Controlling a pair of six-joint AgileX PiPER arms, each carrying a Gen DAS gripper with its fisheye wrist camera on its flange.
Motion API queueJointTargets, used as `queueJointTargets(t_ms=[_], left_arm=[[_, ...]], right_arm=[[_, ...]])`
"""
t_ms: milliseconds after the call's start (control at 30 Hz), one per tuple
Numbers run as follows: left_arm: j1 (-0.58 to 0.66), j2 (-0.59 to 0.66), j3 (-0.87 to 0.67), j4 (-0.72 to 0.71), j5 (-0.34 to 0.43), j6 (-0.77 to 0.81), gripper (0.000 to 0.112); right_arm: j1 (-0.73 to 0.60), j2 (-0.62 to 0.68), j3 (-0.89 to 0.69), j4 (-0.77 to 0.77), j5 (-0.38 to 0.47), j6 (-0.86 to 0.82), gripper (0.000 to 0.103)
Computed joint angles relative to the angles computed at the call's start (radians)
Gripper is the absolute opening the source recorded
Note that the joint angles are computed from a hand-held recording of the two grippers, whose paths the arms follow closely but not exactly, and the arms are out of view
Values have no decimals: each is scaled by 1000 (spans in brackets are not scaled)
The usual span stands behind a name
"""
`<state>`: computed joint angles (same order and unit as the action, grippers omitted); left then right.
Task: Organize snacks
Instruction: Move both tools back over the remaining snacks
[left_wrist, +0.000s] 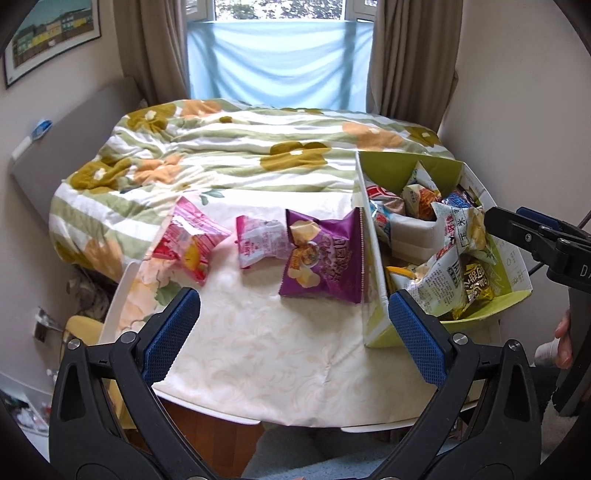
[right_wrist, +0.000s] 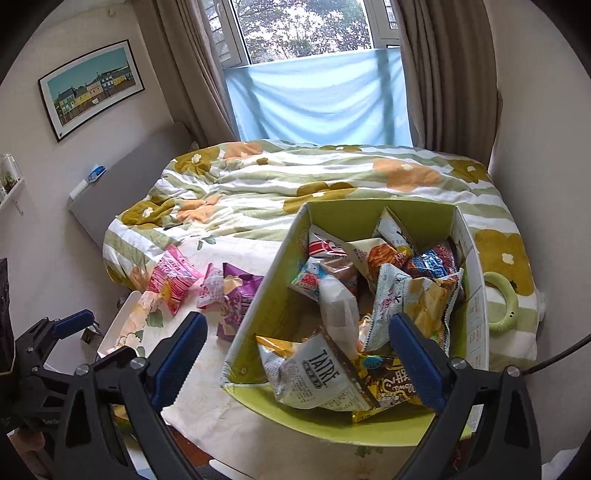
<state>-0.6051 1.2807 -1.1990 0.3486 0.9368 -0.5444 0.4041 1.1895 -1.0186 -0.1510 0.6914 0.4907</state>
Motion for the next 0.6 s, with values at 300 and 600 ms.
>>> queueJointTargets(t_ms=[300,600], left_arm=[[290,-97,89,-177,-56,258,101],[667,69,0,-537,-109,852,101]], right_arm=[[274,86,-76,-328,65,422,98],[413,361,-270,-509,128,749,98]])
